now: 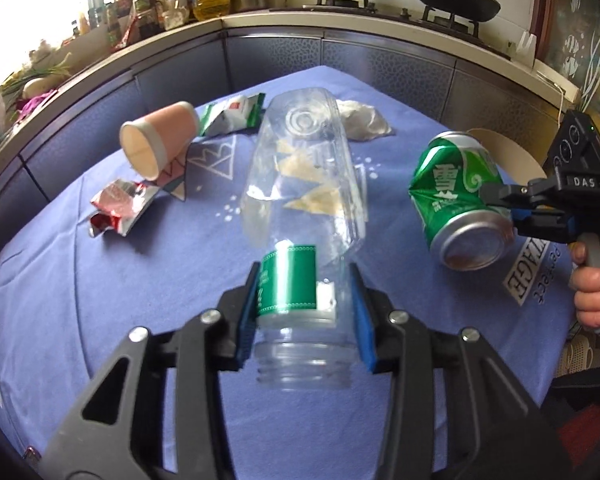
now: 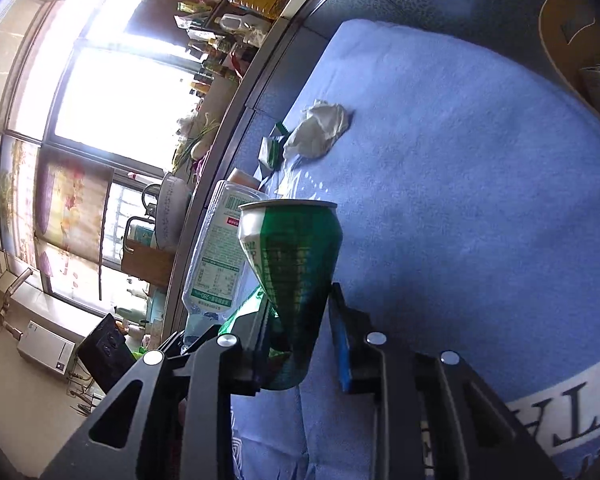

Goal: Collect trash
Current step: 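Carry the bottle and can to the beige bin and open both tools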

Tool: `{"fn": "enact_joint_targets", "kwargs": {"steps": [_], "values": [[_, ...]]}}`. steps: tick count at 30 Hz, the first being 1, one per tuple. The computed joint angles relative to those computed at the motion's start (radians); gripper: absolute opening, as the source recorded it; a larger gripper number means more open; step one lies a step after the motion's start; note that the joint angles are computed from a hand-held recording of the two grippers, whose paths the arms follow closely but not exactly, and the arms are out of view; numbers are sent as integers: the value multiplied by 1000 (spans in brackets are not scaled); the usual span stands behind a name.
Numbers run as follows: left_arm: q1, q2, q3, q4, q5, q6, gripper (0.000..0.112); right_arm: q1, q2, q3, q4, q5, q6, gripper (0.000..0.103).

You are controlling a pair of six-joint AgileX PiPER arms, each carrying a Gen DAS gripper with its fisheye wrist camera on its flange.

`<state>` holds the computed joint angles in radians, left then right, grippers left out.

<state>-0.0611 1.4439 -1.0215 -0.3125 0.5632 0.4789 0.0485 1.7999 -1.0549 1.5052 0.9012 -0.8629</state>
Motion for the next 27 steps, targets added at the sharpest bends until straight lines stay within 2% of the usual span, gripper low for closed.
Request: {"fn": "enact_joint_targets", "kwargs": {"steps": [5, 14, 21, 27], "values": [[-145, 71, -102, 69, 7, -97, 39, -130, -28, 52, 17, 30, -53, 27], [-394, 331, -430, 163, 64, -205, 39, -400, -54, 86, -1, 34, -114, 27], [-518, 588, -797, 202, 204, -270, 39, -556, -34, 72, 12, -20, -168, 27], [-578, 808, -1136, 217, 384, -304, 39, -596, -29, 64, 14, -143, -247, 27]]}}
